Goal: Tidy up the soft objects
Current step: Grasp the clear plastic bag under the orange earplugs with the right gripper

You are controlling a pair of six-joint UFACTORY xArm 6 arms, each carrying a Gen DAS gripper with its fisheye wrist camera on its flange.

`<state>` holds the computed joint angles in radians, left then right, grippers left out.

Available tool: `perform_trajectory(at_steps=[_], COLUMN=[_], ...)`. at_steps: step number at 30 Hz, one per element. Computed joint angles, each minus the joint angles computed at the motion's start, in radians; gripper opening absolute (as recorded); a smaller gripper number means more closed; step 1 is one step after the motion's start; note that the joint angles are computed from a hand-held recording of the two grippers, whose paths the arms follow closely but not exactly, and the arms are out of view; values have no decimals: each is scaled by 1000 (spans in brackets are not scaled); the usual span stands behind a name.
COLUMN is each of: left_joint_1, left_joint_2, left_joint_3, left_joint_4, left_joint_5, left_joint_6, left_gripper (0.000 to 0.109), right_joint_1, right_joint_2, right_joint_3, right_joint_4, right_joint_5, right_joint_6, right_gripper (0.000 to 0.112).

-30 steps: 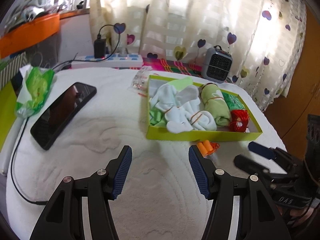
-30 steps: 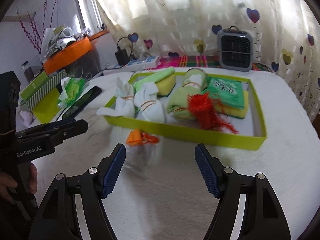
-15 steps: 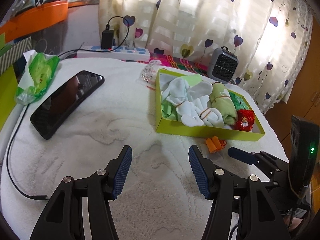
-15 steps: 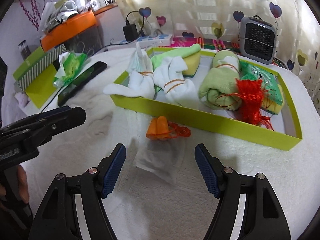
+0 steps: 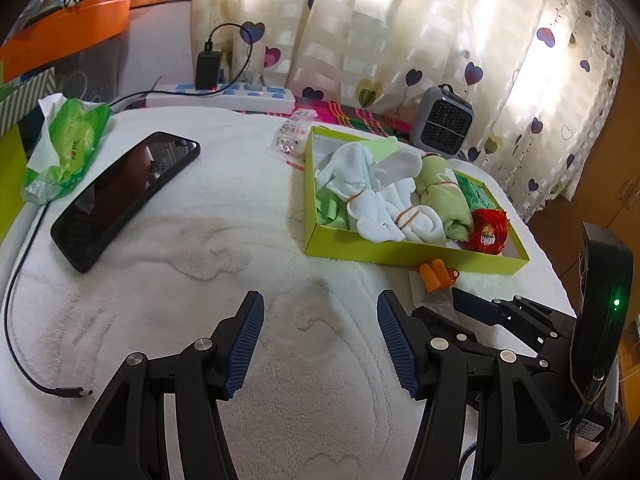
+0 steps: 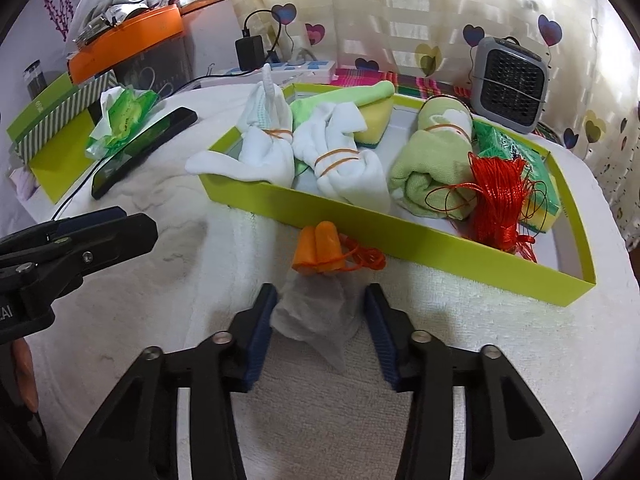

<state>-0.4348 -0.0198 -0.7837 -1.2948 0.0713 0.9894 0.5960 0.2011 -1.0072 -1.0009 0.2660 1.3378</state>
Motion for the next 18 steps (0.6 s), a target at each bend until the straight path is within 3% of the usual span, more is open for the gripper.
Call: perform_trajectory(at_steps=[7,14,18], left_joint_1=[-5,-14,-19], left_joint_2=[-1,-7,-12], left_joint_3=[4,4,7], left_joint_4=[15,5,12], left_joint_5=[-2,28,47], left_joint_6=[-13,7,11], left_gripper=[59,59,59], right_joint_1=[-7,-20,-4], right_joint_2=[-27,-74,-104], right_joint_3=[34,100,132], right_joint_4=[-17,-29,4], right_joint_5=[-25,-93,-78], right_joint_6=[7,4,-86], right_gripper=[29,25,25])
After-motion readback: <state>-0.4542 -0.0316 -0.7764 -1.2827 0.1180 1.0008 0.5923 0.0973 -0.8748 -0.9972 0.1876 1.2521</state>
